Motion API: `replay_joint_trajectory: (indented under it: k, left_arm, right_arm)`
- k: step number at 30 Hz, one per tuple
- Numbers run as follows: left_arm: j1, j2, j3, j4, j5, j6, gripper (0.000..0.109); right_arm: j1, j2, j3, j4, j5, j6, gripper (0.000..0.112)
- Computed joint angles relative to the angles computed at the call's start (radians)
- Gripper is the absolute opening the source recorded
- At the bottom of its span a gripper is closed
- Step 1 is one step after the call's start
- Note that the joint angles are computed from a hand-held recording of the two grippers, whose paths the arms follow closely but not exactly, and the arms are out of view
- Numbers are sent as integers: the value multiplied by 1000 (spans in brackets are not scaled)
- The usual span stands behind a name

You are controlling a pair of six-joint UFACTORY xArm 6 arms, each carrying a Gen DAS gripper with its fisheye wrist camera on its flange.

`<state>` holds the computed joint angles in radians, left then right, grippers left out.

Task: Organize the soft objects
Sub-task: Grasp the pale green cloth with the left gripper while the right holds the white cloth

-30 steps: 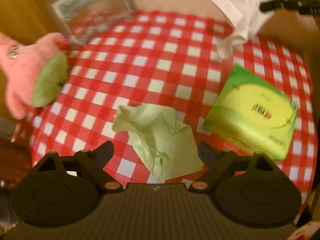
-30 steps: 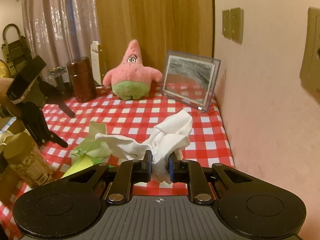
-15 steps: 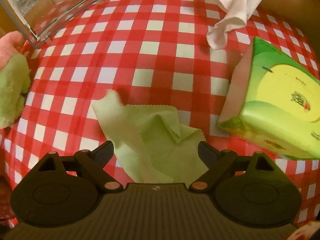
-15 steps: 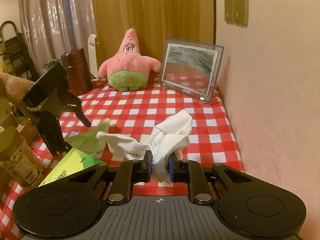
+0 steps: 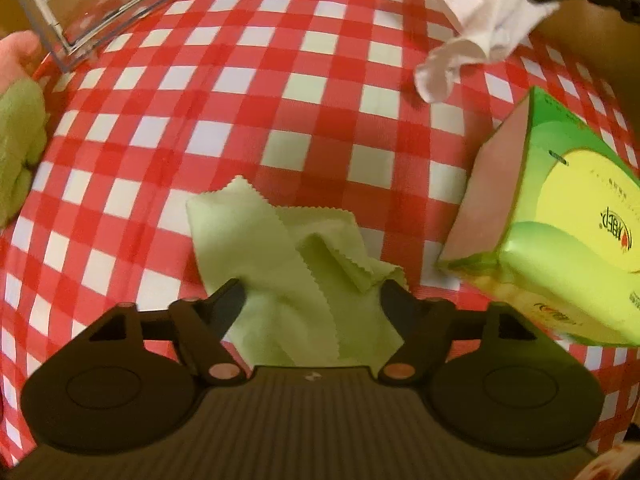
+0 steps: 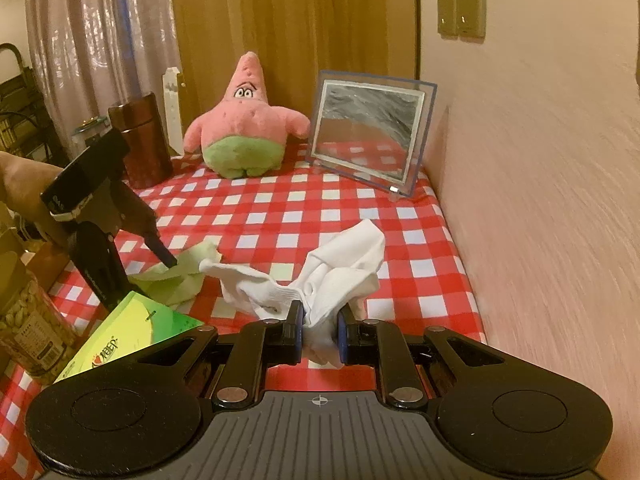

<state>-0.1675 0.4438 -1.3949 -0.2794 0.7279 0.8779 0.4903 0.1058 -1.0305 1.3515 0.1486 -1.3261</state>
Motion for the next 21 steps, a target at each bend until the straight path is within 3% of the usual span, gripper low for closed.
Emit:
replay_joint_trajectory:
  k: [1,3,4,6,8,13,21]
  left_arm:
    - [3,1,-5,2,2,-14,61]
    - [9,2,-13,16,1,-59,42]
    - [11,2,-16,27,0,-89,37]
    - [14,7,-24,50,-10,-143,16]
    - [13,2,-14,91,-34,-198,4]
    - [15,-35,47,161,-101,-313,1]
    - [44,-219,188,128,-201,-410,1]
  right_arm:
    - [0,-2,3,2,-2,1,17]
    - [1,-7,10,5,-5,5,17]
    - [4,-9,10,35,-13,-23,17]
    - [8,-15,16,49,-20,-30,17]
    - [9,-15,16,51,-24,-24,17]
    - [15,-40,40,60,-33,-22,17]
    - [29,-101,76,45,-53,15,17]
